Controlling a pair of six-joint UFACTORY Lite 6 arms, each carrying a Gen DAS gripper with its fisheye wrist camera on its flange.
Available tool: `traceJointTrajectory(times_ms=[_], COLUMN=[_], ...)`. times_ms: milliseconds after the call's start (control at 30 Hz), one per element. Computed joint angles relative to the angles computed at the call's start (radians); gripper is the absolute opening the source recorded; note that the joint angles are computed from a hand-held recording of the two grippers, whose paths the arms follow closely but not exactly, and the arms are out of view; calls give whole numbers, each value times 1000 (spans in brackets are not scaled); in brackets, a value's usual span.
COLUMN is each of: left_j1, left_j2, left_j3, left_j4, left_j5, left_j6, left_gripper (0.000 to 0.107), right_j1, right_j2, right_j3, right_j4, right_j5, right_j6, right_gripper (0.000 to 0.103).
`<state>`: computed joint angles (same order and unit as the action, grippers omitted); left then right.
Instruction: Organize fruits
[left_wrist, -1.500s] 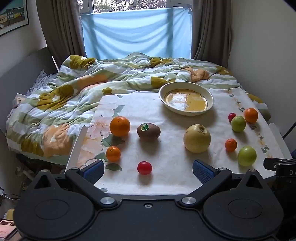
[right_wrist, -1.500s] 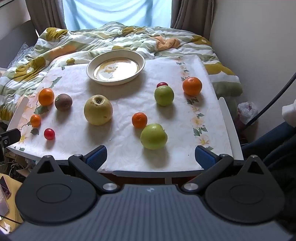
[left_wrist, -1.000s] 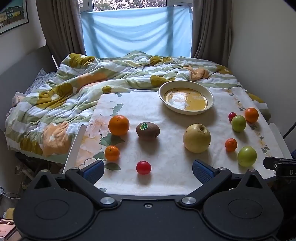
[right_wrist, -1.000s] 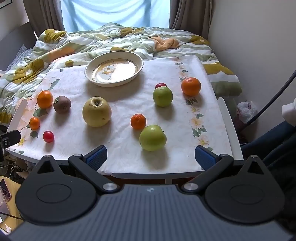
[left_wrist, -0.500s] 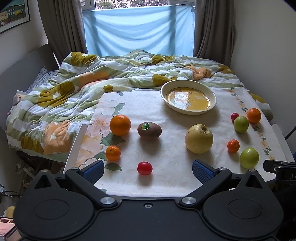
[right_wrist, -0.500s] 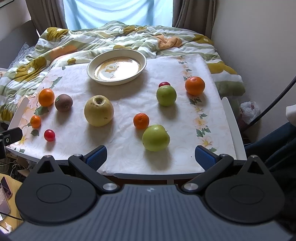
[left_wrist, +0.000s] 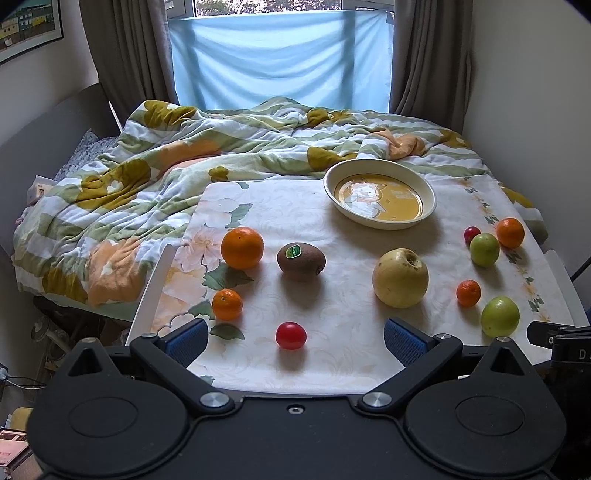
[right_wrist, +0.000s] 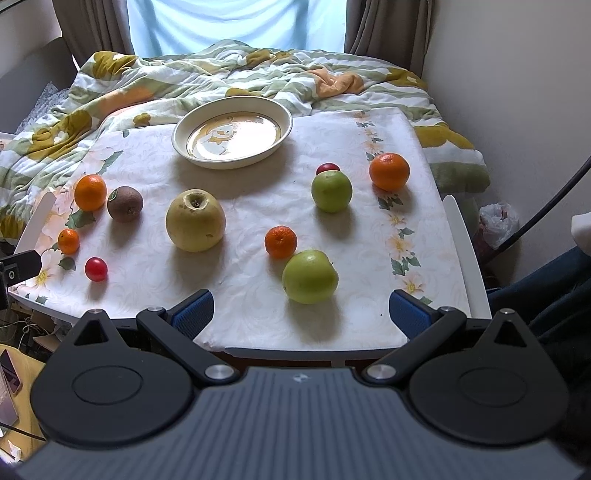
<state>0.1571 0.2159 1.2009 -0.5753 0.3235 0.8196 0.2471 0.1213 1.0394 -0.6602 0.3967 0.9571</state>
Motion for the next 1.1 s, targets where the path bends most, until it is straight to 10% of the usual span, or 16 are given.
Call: traceJointTrajectory(times_ms=[1100], left_j1=[17], left_j2=[-2], left_j3=[11], left_j4=[2], left_j5=[19], left_j6=[4], left_gripper=[103], right_j1=[12], right_j2=[0], right_j3=[-3], right_j4=[-25], right_j5=[5], right_j6=[32], right_gripper=[103])
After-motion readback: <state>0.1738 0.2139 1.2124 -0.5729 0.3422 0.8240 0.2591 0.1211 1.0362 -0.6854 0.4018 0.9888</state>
